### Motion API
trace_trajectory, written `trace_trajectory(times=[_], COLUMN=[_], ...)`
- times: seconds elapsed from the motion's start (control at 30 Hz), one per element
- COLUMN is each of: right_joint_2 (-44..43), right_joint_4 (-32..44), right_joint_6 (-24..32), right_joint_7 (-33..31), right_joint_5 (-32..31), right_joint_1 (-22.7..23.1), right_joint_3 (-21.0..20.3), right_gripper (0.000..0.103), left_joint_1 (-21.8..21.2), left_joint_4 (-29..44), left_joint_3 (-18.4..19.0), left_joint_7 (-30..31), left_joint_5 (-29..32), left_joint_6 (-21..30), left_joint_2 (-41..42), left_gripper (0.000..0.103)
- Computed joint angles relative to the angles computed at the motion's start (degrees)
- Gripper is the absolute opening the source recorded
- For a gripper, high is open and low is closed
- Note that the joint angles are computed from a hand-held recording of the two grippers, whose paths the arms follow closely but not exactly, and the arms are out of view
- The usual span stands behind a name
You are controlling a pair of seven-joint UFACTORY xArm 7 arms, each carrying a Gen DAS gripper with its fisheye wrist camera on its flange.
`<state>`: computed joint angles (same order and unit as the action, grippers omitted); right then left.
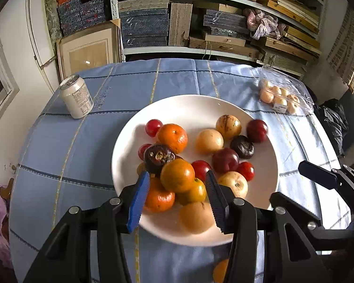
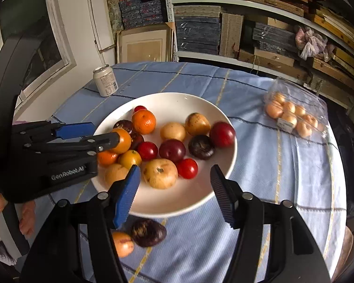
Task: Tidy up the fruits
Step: 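Move both open tools back to the last two fruits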
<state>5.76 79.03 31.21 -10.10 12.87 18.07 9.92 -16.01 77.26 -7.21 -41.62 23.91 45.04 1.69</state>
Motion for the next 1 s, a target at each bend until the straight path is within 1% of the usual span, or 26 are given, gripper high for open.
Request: trace_trajectory(times=[0.13, 0.2, 0.33, 0.43, 0.53, 0.7, 0.87, 0.9, 0.97, 1.0], right_joint_2=[-4.07, -6.54, -9.89, -11.55, -12.65, -13.38, -13.16, -13.0, -12.37, -12.08], right_joint_4=[-4.83, -8.23, -13.88, -16.95, -18.72, -19.38, -19.22, -19.07, -18.51, -18.23], right_joint_6=[0.16, 0.34, 1.7, 2.13, 2.84, 3.09, 3.55, 3.69, 4.05, 4.18], right_joint_7=[-1.32, -2.76, -3.77, -3.91, -3.79, -4.04, -4.42, -4.38, -4.45, -4.55], right_joint_5=[2.57, 4.1, 4.96, 6.6, 7.93, 8.37, 9.08, 9.18, 9.74, 9.87], right_joint_1=[-0.8, -0.94, -0.79, -0.7, -0.77, -0.85, -0.83, -0.83, -0.72, -0.69], right_joint_3=[-0.52, -0.88, -1.65, -2.33, -3.0, -3.43, -3.64, -3.62, -3.51, -3.43], right_gripper=[0.061, 0.061, 0.061, 0.061, 0.061, 0.061, 0.061, 0.061, 0.061, 0.061], left_joint_1=[-0.38, -0.5, -1.32, -2.31, -2.94, -2.85, -2.87, -2.88, -3.08, -3.03], left_joint_4=[-2.44, -5.78, -13.54, -17.22, -18.99, -19.27, -19.86, -20.05, -20.49, -19.95], left_joint_3=[-0.65, -1.08, -2.48, -3.57, -4.13, -3.88, -3.65, -3.56, -3.22, -3.24], left_joint_7=[-0.61, 0.44, 3.63, 5.75, 6.64, 6.62, 7.31, 7.79, 9.71, 10.02], left_joint_5=[-0.43, -3.36, -8.96, -12.48, -15.07, -17.16, -17.84, -18.08, -20.03, -20.1], left_joint_6=[0.18, -1.0, -3.81, -5.1, -5.91, -7.13, -8.56, -8.71, -9.67, -9.5], left_joint_2=[-2.35, -4.66, -8.86, -10.09, -10.08, -8.18, -7.84, -7.95, -8.15, -7.78], left_gripper=[0.055, 0.055, 0.055, 0.055, 0.055, 0.055, 0.051, 0.048, 0.038, 0.038])
